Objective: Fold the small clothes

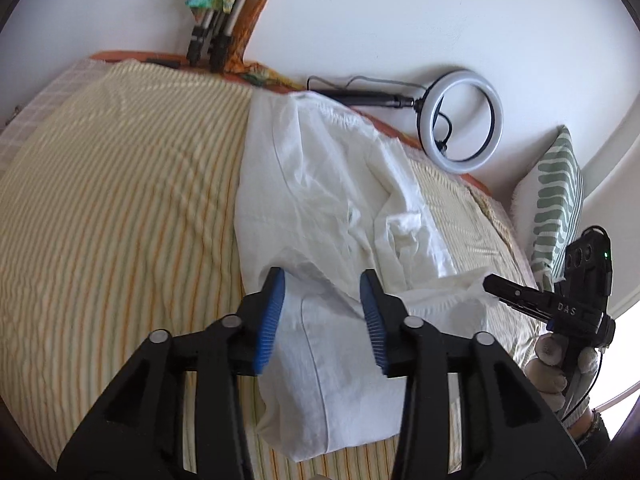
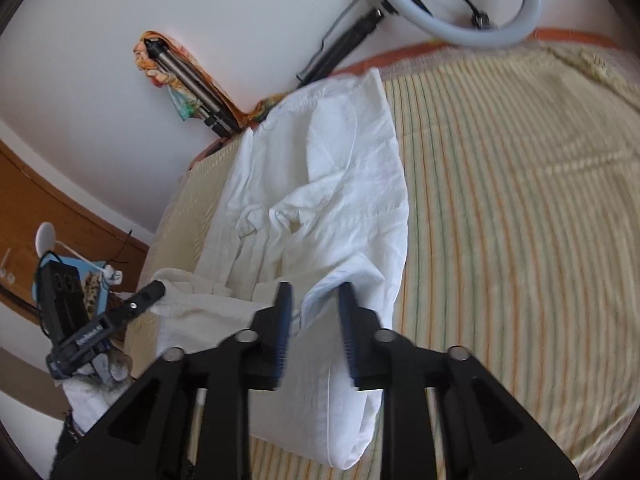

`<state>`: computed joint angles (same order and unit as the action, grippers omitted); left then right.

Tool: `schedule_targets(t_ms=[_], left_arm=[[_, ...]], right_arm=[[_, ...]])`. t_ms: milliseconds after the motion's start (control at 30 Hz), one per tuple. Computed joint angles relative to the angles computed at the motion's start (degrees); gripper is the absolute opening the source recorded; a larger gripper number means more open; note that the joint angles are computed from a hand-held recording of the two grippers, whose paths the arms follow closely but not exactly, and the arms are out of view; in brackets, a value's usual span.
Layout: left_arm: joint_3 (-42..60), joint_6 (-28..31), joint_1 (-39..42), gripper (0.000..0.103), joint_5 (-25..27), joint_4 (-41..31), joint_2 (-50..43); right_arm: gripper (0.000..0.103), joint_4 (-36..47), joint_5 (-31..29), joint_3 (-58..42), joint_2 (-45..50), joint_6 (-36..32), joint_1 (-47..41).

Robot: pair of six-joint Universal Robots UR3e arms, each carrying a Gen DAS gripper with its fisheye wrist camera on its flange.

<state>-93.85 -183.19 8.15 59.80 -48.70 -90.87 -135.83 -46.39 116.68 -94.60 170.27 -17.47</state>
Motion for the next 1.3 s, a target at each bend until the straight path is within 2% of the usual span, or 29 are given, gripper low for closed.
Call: schedule_targets(t_ms=[67,133,233,400,533,567,600,633,667,733,800,900,933,1000,1067,1200,1267,1300], left_arm=[[-0.89,0.39,0.73,0.041,0.36,0.96,1.78],[-2.09,2.31,1.26,0.041,0.68,0.12,4.22],[-5.73,6.72,3.12,0.041,-0.07,-4.70,9.31],[-12.01,10.79,9.32,0.041,-8.29,-16.18,13.78],[-14.73,11.63,8.40,0.041,-9.75,-13.28,13.95],[-14.69,12.39,7.59,0.034,-10.10,-12.87,13.61],[-14.60,12.70,6.08,0.023,-9.08,-11.52,13.26],[-14.46,12.83,4.83,0.020,-7.95,-10.48,13.01],[-13.61,14.06,4.19,0.015,-8.14,-11.74,12.71],[-11.96,18.68,6.47,0.012,-13.62,-18.84,13.74],[-10.59,23.22,8.22,0.011,-16.98,-22.74,14.80],[-8.73,26.94,6.57,0.011,-13.71,-19.14,11.68],[-8.36,26.44,5.85,0.011,-11.83,-17.40,9.35],[-8.50,23.67,4.98,0.011,-8.13,-13.09,5.10],[-8.70,23.23,5.28,0.012,-8.34,-12.58,3.08],[-10.53,22.70,2.85,0.013,-4.02,-8.89,5.59],[-12.37,22.49,3.77,0.014,-5.10,-8.38,7.66],[-12.31,22.23,3.99,0.014,-5.65,-8.44,8.15]], right_arm=[[0.038,-0.18,0.35,1.86,-3.41,-2.01,-1.43],[0.038,2.14,0.22,3.26,-7.03,-4.95,-2.79],[0.038,10.74,1.10,5.48,-12.39,-11.02,-5.86],[0.038,24.33,1.52,7.40,-15.86,-19.60,-9.14],[0.038,19.08,-0.13,9.24,-14.79,-18.03,-6.77],[0.037,18.40,0.58,9.06,-13.67,-18.03,-6.22],[0.031,17.21,1.16,8.86,-12.47,-17.61,-5.43],[0.024,15.55,1.07,8.61,-11.30,-16.90,-4.44],[0.010,15.35,0.85,7.89,-10.25,-17.02,-3.67],[0.008,20.51,3.18,6.24,-10.21,-21.20,-4.59],[0.006,29.76,5.29,2.63,-11.34,-30.69,-5.75],[0.006,37.59,7.08,-1.35,-10.01,-41.38,-6.50],[0.006,37.94,7.53,-2.26,-7.90,-42.09,-6.35],[0.006,30.81,6.27,-2.11,-2.89,-37.90,-4.56],[0.006,25.19,4.76,-2.43,1.89,-33.81,-3.03],[0.006,18.62,2.18,-2.55,5.02,-29.15,-0.68],[0.007,18.36,1.08,-2.93,4.10,-27.64,0.00],[0.014,19.10,1.37,-2.89,3.32,-27.58,-0.39]])
